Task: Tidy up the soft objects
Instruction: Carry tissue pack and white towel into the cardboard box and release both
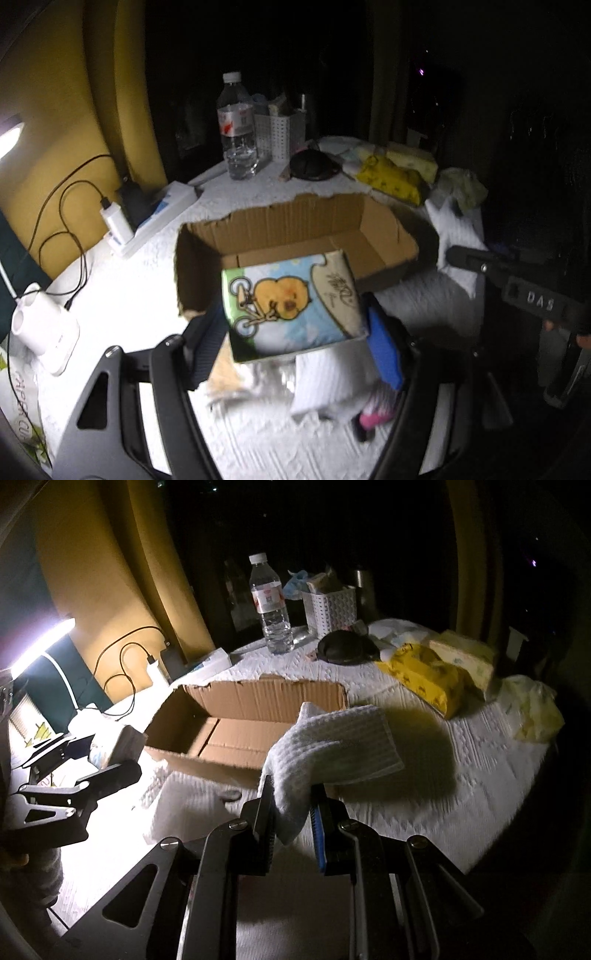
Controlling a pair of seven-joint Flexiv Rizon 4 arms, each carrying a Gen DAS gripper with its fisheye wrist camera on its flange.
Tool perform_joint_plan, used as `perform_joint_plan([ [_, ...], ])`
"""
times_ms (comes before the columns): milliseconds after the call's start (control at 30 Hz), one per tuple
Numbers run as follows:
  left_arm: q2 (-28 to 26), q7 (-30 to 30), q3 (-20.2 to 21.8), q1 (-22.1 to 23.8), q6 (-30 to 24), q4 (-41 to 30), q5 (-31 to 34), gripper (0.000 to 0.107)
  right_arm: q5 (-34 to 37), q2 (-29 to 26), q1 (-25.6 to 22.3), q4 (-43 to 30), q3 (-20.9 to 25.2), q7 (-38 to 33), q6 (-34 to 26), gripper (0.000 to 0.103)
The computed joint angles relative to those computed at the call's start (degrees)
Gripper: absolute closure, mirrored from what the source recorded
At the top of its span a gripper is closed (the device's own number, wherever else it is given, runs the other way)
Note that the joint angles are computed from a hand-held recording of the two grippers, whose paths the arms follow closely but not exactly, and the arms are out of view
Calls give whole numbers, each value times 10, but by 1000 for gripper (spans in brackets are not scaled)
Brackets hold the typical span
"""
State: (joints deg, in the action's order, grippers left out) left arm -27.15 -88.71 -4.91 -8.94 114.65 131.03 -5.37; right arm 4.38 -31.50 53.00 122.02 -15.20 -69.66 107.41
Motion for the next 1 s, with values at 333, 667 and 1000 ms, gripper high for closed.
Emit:
perform_joint_plan([
  [333, -55, -12, -52, 55, -19, -84, 31, 36, -58, -35, -67, -75, 41, 14, -32, 85],
  [667, -110, -9, -63, 60, -53, -154, 19, 36, -122, -85, -159, -149, 117, 41, -56, 85],
  [1000, -116, -10, -47, 48, -70, -160, -9, 11, -159, -109, -228, -183, 183, 67, -78, 46],
])
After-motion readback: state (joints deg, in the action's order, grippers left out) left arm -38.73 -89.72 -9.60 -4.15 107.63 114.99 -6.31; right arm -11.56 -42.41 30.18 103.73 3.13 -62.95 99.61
